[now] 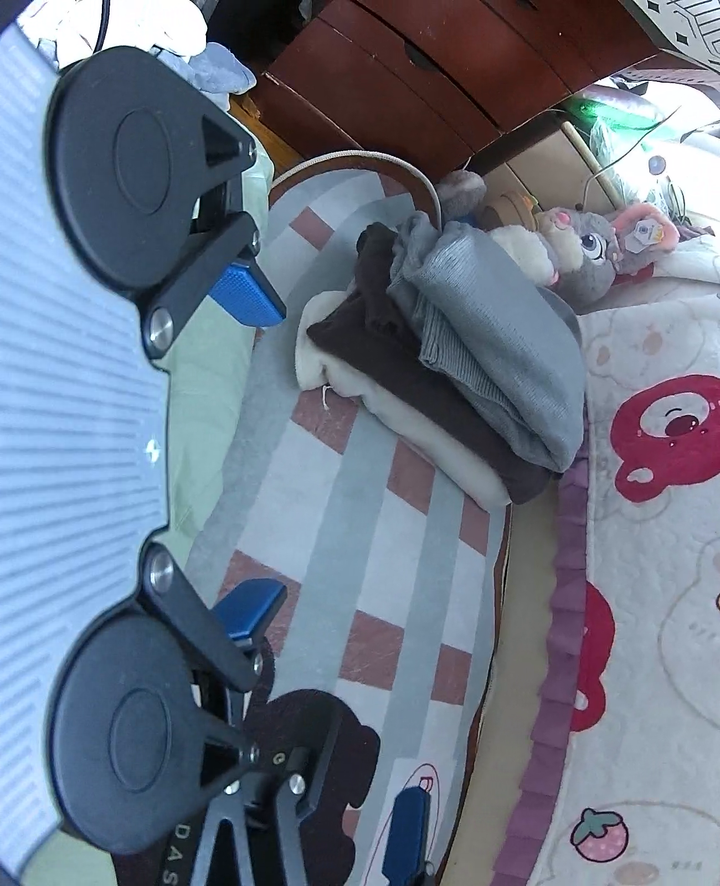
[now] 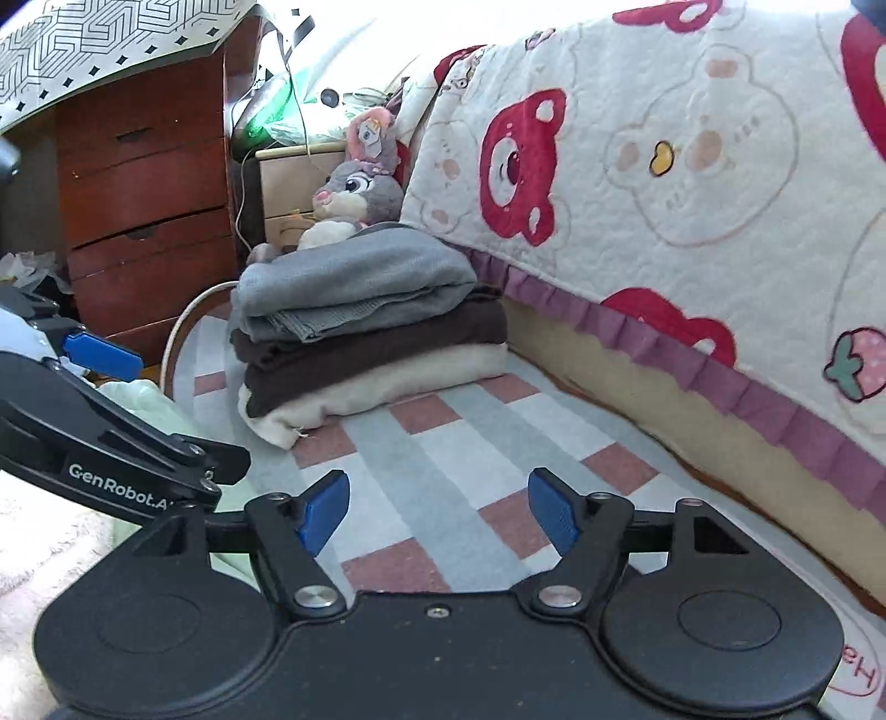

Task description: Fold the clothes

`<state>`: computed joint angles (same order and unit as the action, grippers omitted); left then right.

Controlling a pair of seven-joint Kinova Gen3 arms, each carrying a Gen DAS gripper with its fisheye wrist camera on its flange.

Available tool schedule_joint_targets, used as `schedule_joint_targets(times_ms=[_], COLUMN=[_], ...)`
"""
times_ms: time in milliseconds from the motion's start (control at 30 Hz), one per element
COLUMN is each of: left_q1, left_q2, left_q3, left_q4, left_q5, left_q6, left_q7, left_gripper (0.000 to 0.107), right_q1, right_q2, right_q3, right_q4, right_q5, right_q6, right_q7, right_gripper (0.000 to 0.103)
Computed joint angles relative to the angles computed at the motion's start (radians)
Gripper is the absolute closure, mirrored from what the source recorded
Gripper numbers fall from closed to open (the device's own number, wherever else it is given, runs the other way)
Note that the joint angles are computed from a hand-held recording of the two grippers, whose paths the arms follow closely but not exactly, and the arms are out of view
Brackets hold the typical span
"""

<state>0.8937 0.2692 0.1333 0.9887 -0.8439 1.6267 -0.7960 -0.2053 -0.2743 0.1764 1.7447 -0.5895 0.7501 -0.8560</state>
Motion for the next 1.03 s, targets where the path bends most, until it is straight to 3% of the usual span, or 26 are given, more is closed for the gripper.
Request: schedule_joint_targets(times_ms=[733, 1033], left_q1=[0.039, 0.029], left_q2=[0.018, 0.011], left_q3=[-0.011, -0.009], left_q4=[-0.014, -0.005], left_q5=[-0.032, -0.03], left_q6=[0.034, 0.034], left_q7=[0.051, 0.055], left_gripper=[0.008, 0.008], right_q1=[-0.034, -0.006], right_q2=[-0.037, -0.036], right_q3=[0.024, -0.042], right_q4=[0.037, 0.012], right_q5=[0.007, 0.098], right_q6=[-0.039, -0.037], right_q7=[-0.038, -0.121], right_gripper=[0.027, 0.027])
